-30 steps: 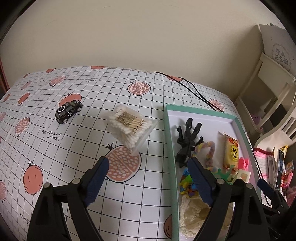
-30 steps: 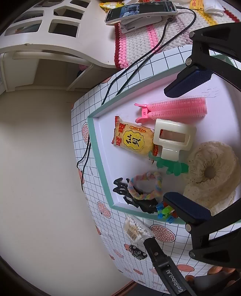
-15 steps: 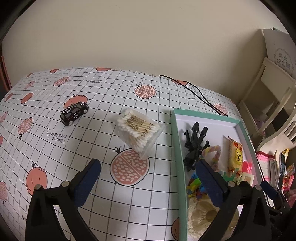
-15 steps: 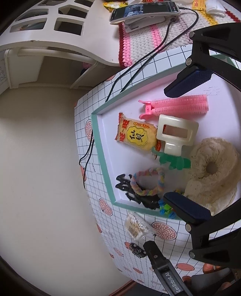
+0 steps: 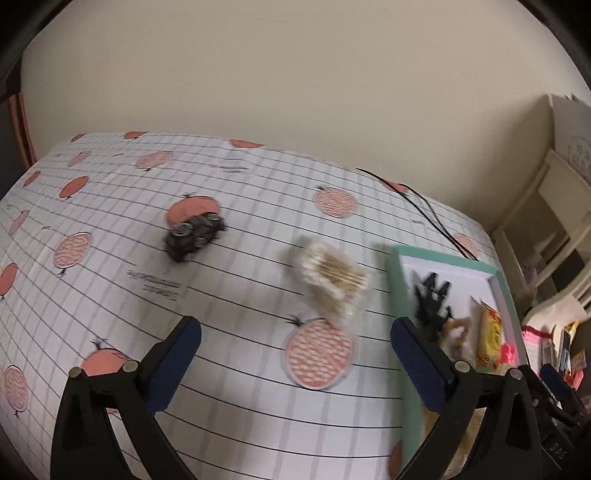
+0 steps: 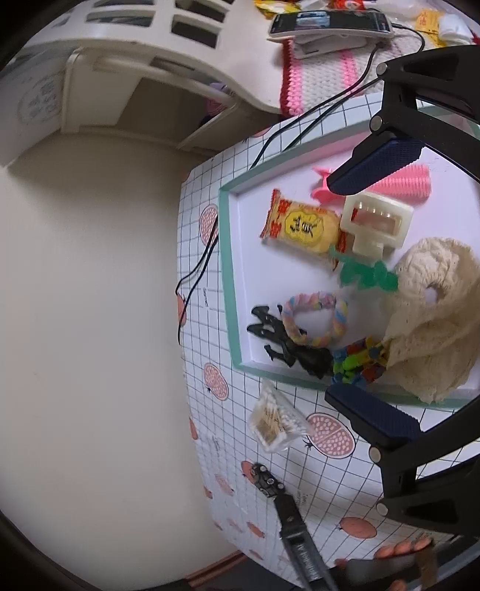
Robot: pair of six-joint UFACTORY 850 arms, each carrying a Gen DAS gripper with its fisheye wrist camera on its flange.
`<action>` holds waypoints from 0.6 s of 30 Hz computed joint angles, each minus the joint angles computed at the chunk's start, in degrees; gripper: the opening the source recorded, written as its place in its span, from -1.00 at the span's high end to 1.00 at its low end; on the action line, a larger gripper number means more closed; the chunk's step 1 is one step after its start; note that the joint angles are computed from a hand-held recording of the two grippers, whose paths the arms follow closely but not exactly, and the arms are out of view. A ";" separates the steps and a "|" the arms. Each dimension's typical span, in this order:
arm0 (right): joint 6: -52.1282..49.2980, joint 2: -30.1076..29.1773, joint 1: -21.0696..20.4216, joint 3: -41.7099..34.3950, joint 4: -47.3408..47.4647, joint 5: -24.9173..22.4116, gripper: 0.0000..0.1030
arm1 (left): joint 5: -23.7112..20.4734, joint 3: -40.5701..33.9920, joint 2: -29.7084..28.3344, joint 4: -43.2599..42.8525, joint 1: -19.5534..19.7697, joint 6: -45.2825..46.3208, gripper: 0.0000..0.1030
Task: Organize objects
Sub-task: 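Withdraw both open tools from the tray toward the cotton swab pack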
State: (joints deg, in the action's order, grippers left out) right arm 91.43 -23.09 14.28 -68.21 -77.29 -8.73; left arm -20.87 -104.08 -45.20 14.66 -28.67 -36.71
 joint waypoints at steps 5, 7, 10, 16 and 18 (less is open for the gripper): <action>-1.41 -0.86 1.52 -1.35 1.94 0.12 -1.00 | -0.66 0.96 0.62 0.61 2.36 -0.62 -0.98; -0.33 -1.16 2.05 -1.91 1.58 0.72 -1.00 | -1.40 1.10 0.66 -0.54 3.52 0.22 -0.98; -1.57 -1.99 3.18 -3.18 3.15 0.40 -1.00 | -1.78 1.64 0.94 -2.74 5.10 2.08 -0.98; -4.81 -4.14 4.87 -5.83 9.11 1.11 -1.00 | -2.97 1.65 0.67 -4.23 7.57 3.89 -0.98; -6.69 -5.02 5.37 -6.75 11.98 1.54 -1.00 | -3.59 1.05 0.19 -7.94 8.44 7.07 -0.98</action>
